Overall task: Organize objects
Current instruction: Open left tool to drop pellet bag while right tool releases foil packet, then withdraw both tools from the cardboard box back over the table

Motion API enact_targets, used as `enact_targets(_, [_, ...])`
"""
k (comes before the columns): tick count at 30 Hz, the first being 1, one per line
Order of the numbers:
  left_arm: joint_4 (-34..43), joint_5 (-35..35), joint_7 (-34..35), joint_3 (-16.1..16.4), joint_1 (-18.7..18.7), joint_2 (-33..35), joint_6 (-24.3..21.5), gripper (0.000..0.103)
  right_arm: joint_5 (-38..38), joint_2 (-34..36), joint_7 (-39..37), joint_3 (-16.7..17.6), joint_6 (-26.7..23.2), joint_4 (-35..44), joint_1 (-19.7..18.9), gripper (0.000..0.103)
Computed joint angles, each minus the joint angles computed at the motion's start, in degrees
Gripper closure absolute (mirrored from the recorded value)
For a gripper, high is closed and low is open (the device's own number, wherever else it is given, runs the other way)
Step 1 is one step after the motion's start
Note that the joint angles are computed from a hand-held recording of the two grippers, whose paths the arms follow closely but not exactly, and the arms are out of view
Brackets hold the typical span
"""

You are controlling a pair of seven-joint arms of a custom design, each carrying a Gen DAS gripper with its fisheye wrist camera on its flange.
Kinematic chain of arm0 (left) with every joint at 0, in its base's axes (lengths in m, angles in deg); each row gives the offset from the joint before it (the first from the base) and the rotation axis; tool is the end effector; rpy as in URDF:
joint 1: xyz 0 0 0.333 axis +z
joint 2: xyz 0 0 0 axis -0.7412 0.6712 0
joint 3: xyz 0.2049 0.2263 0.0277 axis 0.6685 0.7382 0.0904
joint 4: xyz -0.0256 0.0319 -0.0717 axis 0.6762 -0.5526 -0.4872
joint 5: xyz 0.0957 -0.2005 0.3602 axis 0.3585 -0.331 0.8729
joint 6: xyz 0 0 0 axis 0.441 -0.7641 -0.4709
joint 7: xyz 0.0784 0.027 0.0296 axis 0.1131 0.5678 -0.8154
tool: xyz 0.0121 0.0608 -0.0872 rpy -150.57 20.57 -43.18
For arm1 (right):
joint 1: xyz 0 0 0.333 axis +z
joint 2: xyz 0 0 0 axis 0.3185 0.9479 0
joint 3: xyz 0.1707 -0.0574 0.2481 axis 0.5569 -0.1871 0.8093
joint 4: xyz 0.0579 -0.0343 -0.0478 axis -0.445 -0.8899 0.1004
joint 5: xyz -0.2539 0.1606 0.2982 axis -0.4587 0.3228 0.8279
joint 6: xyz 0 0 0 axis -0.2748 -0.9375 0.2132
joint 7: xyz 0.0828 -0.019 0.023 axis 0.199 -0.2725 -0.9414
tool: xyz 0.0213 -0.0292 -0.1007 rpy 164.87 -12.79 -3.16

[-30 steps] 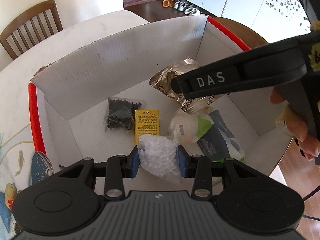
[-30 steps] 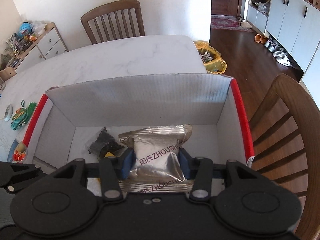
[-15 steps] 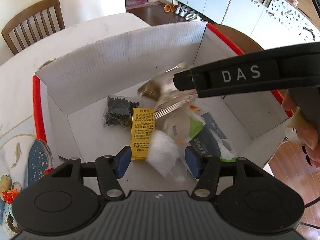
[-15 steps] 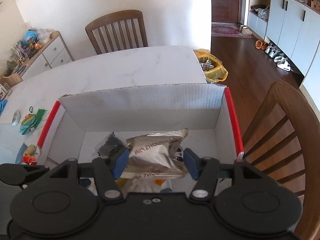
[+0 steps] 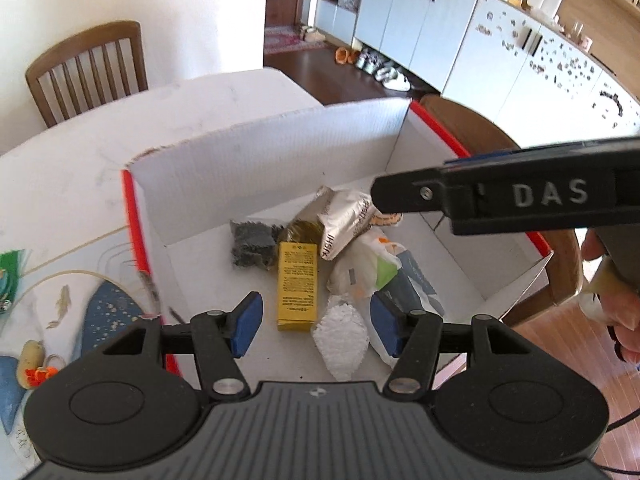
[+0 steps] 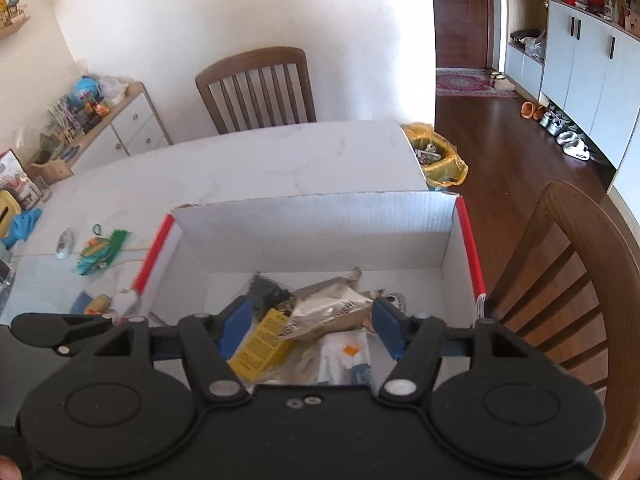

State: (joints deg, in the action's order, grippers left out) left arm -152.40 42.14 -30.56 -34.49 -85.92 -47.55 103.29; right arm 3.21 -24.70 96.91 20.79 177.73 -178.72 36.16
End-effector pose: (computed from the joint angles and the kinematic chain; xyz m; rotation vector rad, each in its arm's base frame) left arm 0.6044 -0.5303 0.4612 -1.8304 2.0269 -0.7384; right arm 0.6023 0.3051 0.4522 -1.9610 1.4309 -0.2532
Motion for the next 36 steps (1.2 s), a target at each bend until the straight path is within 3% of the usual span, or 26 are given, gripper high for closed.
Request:
enact_targets(8, [-12.6, 6.2, -5.7, 0.9, -0.1, -9.2, 7.3, 0.044, 4.6, -5.0, -2.9, 0.4, 2.8, -4.4, 0.9, 0.036])
enact_targets(14, [-19.9, 10.0, -10.4, -0.1, 1.5, -14.8, 10.7, 0.044, -1.2, -7.9, 2.4, -1.1, 6.5, -7.9, 3.7, 0.031])
enact_targets(18, [-25.1, 13.0, -13.6, -1.0, 3.0, -19.0, 12.6, 0.037, -2.2, -9.4, 4.9, -1.4, 8.6, -9.7, 4.9, 0.026])
enact_targets(28, [-36.2, 21.4, -20.9, -4.5, 8.4, -28.9, 14.8, 0.022, -1.0, -10.4, 6.0, -0.9, 13.3, -11.6, 7.8, 0.015])
enact_targets(36, [-43.8, 23.7, -23.3, -8.0, 14.0, -35.6, 15.0, 0.019, -3.5, -9.2, 8.6, 0.5, 16.6, -10.7, 9.7, 0.004])
